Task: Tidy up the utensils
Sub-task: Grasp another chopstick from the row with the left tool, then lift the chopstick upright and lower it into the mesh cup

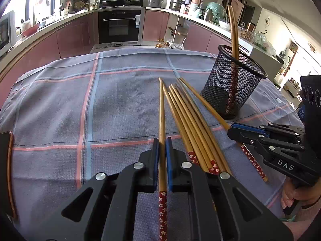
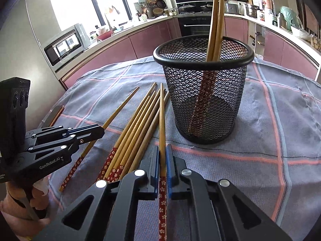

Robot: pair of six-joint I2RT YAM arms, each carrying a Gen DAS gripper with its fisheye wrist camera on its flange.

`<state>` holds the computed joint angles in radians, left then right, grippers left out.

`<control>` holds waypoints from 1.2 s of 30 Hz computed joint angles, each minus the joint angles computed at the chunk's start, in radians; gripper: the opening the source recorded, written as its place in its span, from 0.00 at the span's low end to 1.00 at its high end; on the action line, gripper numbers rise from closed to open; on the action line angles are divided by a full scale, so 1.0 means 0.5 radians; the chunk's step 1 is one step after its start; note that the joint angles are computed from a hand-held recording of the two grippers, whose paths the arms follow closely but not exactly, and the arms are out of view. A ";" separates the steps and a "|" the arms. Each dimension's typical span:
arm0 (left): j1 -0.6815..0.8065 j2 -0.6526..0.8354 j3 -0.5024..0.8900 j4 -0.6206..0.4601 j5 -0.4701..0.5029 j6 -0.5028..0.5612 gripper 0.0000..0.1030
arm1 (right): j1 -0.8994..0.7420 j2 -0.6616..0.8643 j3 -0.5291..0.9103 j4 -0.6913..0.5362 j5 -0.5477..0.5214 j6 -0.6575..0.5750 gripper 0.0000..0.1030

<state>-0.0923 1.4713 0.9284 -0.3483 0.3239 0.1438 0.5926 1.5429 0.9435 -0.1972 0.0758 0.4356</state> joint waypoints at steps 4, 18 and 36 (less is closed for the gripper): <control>-0.007 -0.026 -0.009 -0.042 0.059 0.050 0.07 | 0.019 -0.015 0.008 -0.017 -0.083 -0.070 0.06; -0.043 0.167 0.129 -0.150 0.035 0.182 0.13 | 0.000 0.242 0.272 -0.190 -0.111 -0.219 0.09; -0.036 0.143 0.191 -0.152 0.059 0.091 0.07 | -0.011 -0.039 0.095 -0.028 -0.133 -0.231 0.06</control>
